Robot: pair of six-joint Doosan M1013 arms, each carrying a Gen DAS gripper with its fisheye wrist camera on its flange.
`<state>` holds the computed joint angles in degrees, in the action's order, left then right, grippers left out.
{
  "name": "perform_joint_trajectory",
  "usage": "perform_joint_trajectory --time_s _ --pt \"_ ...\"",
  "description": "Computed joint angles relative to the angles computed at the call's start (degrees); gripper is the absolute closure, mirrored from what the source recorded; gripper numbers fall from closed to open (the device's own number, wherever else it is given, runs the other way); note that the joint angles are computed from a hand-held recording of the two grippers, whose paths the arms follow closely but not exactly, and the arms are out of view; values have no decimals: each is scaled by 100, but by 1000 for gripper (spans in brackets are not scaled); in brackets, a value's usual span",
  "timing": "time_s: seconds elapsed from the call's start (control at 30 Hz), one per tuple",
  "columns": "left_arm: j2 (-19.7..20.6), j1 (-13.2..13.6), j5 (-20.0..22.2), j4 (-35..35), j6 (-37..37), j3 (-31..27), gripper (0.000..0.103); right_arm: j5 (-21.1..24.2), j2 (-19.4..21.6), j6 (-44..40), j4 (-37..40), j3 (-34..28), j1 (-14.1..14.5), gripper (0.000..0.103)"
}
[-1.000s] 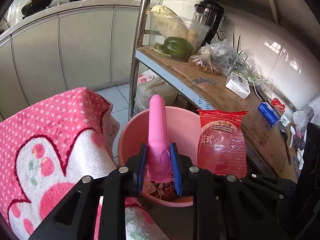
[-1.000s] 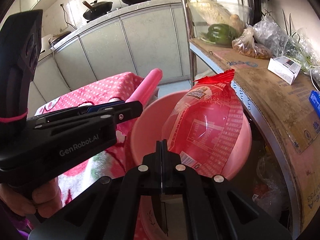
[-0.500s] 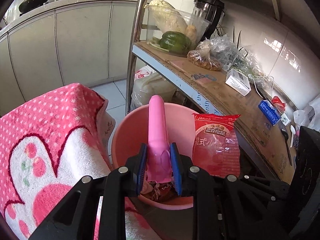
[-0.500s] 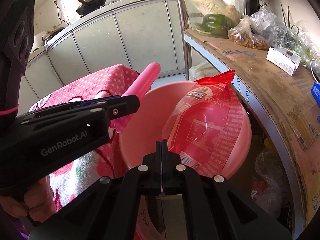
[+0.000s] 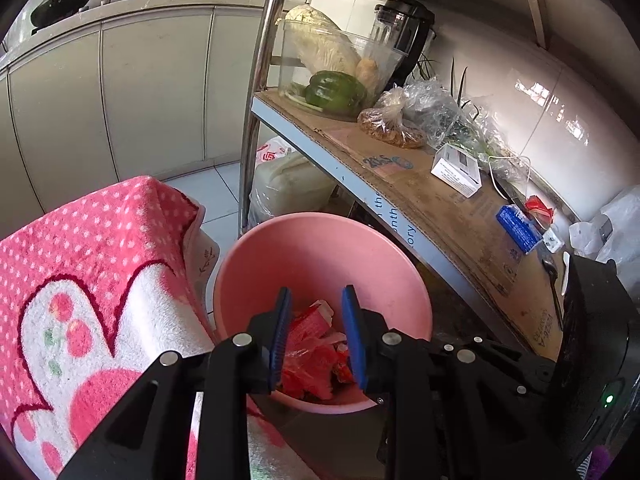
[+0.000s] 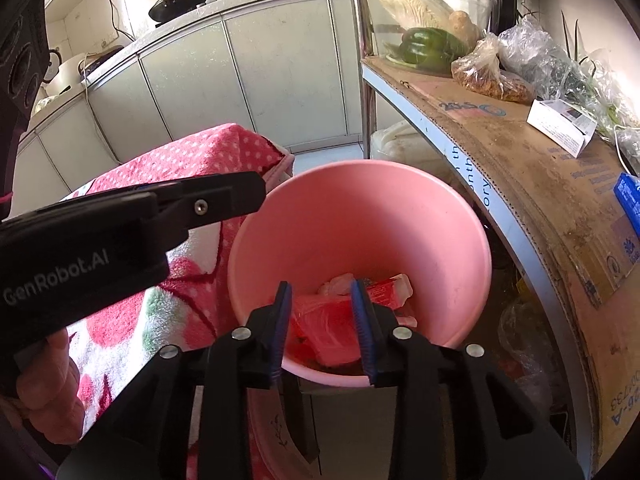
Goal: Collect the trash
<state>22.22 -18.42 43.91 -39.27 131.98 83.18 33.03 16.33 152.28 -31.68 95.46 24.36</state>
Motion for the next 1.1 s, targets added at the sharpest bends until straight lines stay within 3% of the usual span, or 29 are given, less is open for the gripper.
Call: perform_joint_trajectory --time_s 0.17,0.37,0.6,1.1 --pt "-122 -22 -162 61 47 105 78 -5 -79 217 -167 59 48 69" --pt "-317 -14 -348 -84 393 282 78 -4 -211 676 -522 133 161 57" --pt "-554 65 -427 -350 608 457 78 109 -379 1312 -1027 191 354 50" --pt "-1038 372 -446 -834 1101 857 78 659 -490 2024 -1828 49 884 47"
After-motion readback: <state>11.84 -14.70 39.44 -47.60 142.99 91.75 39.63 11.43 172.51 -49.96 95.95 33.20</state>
